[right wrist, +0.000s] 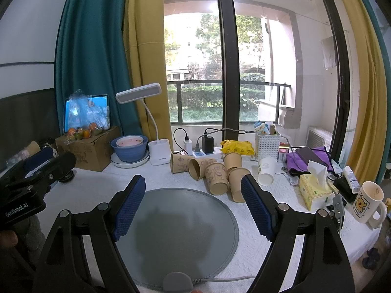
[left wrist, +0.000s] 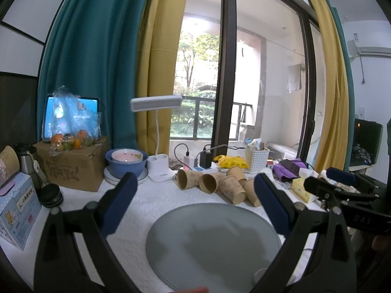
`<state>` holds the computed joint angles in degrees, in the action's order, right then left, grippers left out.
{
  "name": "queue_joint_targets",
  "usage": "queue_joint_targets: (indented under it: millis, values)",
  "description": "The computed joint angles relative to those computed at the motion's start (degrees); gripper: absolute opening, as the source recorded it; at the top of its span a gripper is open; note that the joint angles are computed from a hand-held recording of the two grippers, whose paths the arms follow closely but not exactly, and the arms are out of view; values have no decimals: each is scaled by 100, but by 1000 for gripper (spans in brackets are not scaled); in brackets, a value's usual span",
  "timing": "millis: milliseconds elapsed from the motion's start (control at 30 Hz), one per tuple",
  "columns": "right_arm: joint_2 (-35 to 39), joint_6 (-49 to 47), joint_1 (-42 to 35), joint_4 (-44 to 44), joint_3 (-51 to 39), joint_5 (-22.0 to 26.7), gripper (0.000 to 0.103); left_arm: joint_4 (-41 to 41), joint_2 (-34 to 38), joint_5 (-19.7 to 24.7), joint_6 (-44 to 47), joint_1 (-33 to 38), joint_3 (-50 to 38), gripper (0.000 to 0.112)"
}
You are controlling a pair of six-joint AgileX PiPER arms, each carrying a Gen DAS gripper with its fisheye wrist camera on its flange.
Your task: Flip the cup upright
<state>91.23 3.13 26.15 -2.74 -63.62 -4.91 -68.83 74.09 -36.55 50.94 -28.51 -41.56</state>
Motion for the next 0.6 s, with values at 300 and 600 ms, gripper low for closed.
queue_joint_targets:
  millis: [300,600]
  values:
    - [-8,-77,5,82,7,0,83,-4,2,8,10,6,-9,97]
    - [17,-194,18,190,-32,17,83,1,-4,16,1,16,-3,97]
